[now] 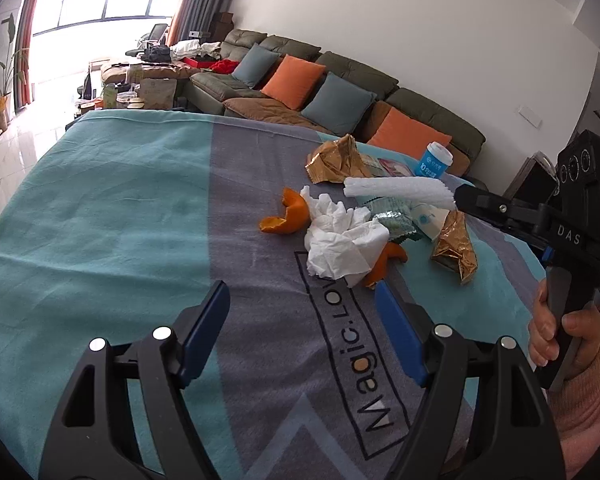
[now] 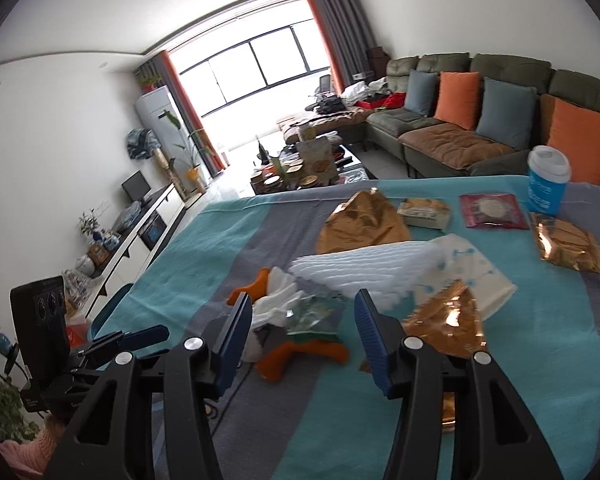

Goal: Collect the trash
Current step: 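Move both tools back over the bed toward the remaining trash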

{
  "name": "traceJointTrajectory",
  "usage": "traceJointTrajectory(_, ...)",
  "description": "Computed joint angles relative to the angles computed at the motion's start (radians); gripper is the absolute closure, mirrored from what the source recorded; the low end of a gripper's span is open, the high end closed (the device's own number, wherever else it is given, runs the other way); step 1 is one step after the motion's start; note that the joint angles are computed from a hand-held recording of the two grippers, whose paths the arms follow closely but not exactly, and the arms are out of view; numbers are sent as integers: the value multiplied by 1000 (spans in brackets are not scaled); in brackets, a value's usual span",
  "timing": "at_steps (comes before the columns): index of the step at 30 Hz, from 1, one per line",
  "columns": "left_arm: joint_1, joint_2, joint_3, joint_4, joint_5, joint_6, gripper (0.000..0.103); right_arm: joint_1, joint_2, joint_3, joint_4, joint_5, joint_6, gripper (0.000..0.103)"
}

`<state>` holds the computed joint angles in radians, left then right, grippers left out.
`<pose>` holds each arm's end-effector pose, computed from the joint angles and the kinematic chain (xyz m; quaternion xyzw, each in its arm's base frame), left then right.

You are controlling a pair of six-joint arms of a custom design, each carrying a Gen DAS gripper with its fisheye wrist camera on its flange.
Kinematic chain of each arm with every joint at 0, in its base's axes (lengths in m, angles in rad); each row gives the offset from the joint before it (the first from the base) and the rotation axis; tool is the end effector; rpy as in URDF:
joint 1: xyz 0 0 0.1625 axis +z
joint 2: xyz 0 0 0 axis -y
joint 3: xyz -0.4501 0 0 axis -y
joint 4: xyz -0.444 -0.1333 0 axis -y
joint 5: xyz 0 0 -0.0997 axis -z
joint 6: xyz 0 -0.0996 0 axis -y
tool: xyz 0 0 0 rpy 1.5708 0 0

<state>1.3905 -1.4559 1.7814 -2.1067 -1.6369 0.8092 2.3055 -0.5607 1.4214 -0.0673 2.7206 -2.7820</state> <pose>0.0188 -0.6037 0.3913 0.4750 0.8731 -0.1100 0.0012 0.4525 -0.4377 -0.0338 -0.0576 -0.8014 0.5334 0.2643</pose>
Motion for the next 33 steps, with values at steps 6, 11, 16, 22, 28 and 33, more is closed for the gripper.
traceJointTrajectory(6, -30, 27, 1, 24, 47, -41, 30, -34, -75, 111, -67, -6, 77, 50)
traceJointTrajectory(11, -44, 45, -11, 48, 70, -64, 34, -54, -105, 156, -111, -44, 85, 50)
traceJointTrajectory(16, -52, 70, -35, 92, 67, -85, 41, -72, -119, 170, -147, -90, 67, 50)
traceJointTrajectory(22, -59, 93, -47, 140, 72, -103, 65, -88, -126, 177, -142, -134, 100, 67)
traceJointTrajectory(28, -53, 100, -57, 156, 63, -110, 90, -90, -132, 191, -167, -145, 92, 86)
traceJointTrajectory(33, -50, 83, -48, 143, 41, -86, 97, -81, -136, 204, -214, -138, 39, 89)
